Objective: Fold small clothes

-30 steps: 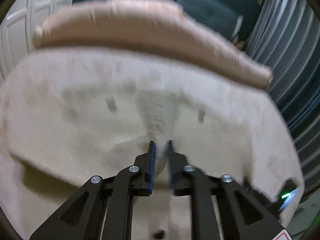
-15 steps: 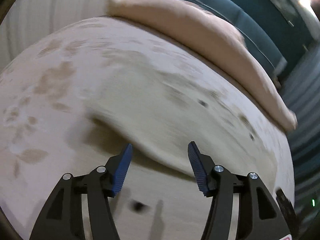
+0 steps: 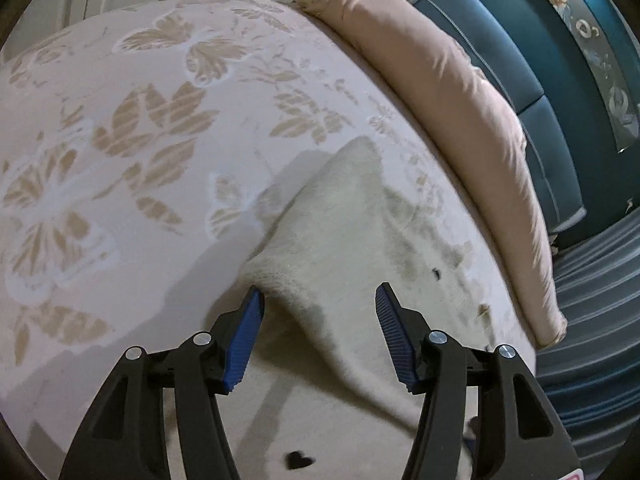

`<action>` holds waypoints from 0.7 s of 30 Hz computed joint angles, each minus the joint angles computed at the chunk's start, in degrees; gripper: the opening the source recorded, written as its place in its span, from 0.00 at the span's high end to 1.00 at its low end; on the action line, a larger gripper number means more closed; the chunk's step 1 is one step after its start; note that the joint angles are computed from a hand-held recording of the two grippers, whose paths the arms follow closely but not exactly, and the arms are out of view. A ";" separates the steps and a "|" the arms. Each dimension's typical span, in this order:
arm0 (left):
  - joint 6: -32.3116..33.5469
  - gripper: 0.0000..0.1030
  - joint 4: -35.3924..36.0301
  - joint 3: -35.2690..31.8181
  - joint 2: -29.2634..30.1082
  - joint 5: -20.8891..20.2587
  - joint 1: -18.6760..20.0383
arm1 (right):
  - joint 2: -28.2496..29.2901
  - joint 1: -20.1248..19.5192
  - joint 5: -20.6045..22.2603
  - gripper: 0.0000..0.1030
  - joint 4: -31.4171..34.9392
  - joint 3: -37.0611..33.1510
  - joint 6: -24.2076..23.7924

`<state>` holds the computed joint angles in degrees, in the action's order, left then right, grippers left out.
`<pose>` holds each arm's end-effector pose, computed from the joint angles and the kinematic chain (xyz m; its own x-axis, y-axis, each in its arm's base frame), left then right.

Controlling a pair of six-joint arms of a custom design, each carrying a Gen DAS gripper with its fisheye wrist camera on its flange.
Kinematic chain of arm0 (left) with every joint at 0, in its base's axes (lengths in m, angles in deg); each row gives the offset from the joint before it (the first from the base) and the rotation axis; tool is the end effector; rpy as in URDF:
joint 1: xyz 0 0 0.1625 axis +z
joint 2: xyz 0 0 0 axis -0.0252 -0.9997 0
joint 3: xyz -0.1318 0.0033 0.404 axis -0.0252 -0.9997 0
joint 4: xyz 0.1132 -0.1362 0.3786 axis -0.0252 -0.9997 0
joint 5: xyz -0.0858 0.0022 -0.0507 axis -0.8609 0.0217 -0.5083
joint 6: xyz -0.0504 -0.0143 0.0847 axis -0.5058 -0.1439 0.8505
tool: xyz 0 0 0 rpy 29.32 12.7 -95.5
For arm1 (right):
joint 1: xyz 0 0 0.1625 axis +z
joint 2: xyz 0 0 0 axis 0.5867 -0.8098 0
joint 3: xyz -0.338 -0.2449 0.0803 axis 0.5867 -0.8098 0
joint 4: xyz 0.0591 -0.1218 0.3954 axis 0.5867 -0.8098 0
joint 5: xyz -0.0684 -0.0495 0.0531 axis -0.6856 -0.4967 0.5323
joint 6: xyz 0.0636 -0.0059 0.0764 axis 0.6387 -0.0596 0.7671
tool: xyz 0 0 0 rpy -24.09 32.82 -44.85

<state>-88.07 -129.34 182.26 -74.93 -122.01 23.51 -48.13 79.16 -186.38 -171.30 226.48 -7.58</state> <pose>-0.0414 -0.2417 0.3139 -0.8880 -0.4577 -0.0442 -0.2677 0.5929 -0.7594 0.2149 -0.2670 0.0964 -0.9394 0.0730 0.3350 -0.1275 0.8326 -0.5390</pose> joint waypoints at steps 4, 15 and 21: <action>10.38 0.85 -13.58 1.23 5.78 -0.33 4.79 | -5.45 1.82 1.83 0.93 1.15 -1.76 -3.99; 10.06 0.92 -16.38 5.20 21.42 -1.15 5.77 | -1.98 -9.34 -8.52 0.95 -9.96 3.07 -13.54; 8.13 0.87 -9.21 5.08 25.54 1.36 2.18 | -3.32 -3.85 -15.72 0.90 -6.88 1.80 -8.50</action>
